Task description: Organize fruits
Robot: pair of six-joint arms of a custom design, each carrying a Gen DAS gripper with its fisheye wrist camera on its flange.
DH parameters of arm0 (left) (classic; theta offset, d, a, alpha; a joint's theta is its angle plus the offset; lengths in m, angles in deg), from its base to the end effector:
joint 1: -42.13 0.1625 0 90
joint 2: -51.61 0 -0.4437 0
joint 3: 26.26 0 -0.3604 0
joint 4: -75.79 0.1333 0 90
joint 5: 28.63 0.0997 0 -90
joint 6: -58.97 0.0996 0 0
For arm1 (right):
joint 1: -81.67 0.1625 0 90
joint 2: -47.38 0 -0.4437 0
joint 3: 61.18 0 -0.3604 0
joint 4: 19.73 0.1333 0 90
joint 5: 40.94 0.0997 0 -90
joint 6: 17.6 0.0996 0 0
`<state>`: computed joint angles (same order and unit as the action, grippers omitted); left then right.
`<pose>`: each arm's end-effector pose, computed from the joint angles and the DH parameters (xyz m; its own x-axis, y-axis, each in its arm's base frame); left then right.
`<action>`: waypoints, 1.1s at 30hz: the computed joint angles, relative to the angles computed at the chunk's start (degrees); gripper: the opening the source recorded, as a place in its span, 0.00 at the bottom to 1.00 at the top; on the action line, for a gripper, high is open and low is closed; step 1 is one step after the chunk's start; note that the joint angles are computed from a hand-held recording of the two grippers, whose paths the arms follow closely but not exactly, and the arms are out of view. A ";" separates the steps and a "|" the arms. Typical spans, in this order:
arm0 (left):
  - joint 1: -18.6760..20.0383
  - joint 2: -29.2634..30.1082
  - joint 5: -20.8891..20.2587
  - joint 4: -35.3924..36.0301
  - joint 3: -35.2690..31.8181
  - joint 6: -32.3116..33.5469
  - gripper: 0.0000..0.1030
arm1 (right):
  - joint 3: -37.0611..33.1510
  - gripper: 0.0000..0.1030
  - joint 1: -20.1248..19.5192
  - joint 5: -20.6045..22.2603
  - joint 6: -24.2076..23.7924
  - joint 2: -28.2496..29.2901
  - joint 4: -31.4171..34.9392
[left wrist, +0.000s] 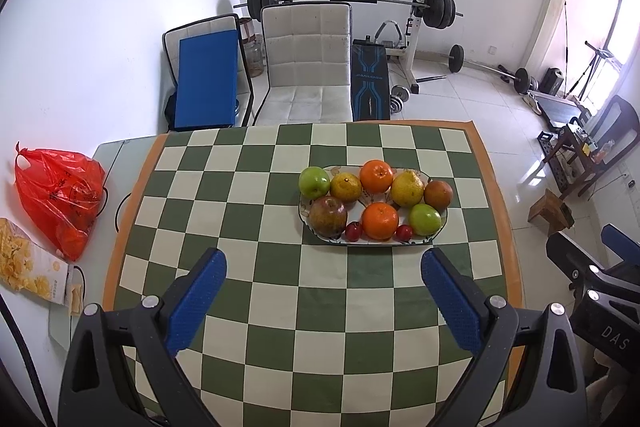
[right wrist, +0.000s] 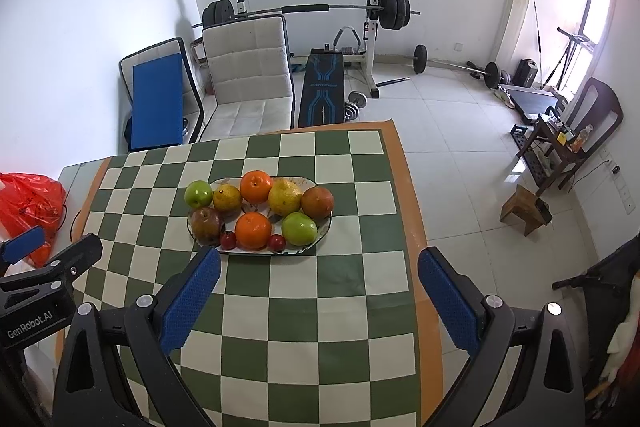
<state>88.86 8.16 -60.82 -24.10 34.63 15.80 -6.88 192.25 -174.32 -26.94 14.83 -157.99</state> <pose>-0.3610 -0.7009 0.2939 -0.6922 -0.1685 -0.7018 0.2823 0.8317 -0.4782 0.3526 -0.7545 0.2474 -0.7267 -0.1049 0.6789 -0.4383 0.8318 -0.3407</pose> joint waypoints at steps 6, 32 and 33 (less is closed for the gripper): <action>0.04 -0.08 -0.14 -0.59 0.39 0.34 0.97 | -0.22 0.98 0.01 -0.08 0.02 0.13 0.25; 0.35 -0.25 -0.59 -1.42 1.26 0.61 0.97 | 1.71 0.98 0.22 -0.56 0.16 -0.75 -0.61; 0.34 -0.25 -0.60 -1.46 1.25 0.62 0.97 | 1.39 0.98 0.22 -0.52 0.07 -0.59 -0.45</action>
